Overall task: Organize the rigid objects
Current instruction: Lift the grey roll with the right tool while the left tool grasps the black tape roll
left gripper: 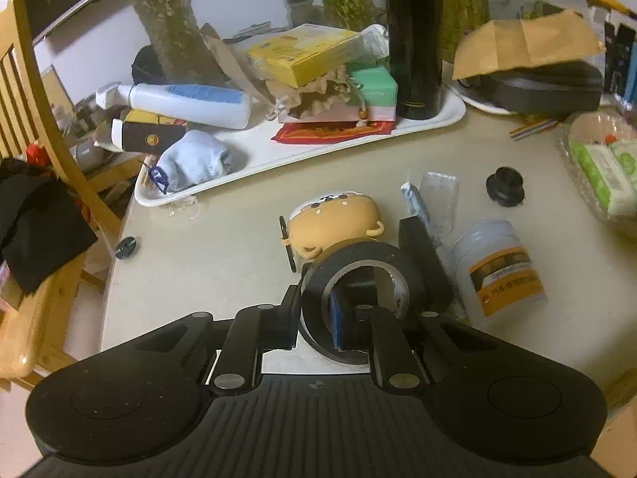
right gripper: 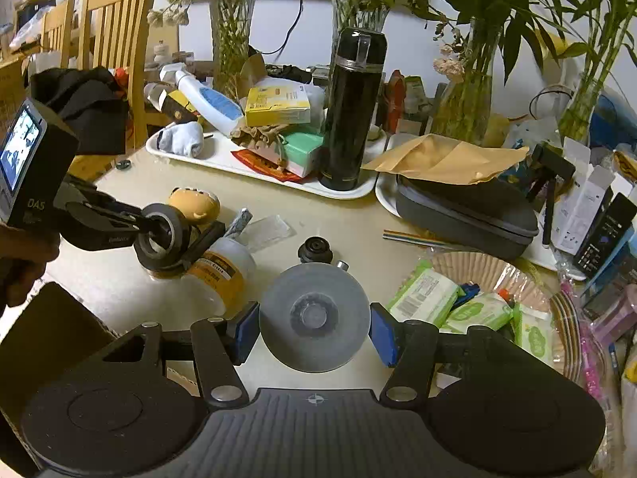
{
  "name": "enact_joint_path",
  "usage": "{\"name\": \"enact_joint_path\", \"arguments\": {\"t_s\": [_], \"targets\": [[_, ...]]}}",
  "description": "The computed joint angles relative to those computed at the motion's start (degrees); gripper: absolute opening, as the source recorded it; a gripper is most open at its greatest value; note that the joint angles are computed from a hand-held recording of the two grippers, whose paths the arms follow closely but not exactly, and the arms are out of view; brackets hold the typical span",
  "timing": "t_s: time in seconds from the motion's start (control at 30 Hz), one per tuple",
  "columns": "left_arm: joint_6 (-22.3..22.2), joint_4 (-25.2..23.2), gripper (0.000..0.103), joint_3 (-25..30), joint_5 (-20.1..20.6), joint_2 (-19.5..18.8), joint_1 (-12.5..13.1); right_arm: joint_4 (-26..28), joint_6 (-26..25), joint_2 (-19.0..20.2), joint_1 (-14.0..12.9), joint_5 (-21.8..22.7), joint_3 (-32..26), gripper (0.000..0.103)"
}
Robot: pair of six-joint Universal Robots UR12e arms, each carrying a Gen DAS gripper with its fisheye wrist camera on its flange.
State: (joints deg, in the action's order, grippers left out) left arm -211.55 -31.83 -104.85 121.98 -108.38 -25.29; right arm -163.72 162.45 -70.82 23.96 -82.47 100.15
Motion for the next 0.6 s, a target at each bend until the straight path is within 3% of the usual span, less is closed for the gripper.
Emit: {"name": "enact_joint_path", "arguments": {"t_s": [0.33,0.6], "targets": [[-2.65,1.01,0.015,-0.34,-0.42,2.46,-0.71,-0.84,1.43,-0.04,-0.23,1.42,0.13,0.061],[-2.66,-0.01,0.015,-0.92,-1.27,5.17,-2.1,-0.76,0.42,-0.5,-0.55,5.27,0.71,0.061]]}}
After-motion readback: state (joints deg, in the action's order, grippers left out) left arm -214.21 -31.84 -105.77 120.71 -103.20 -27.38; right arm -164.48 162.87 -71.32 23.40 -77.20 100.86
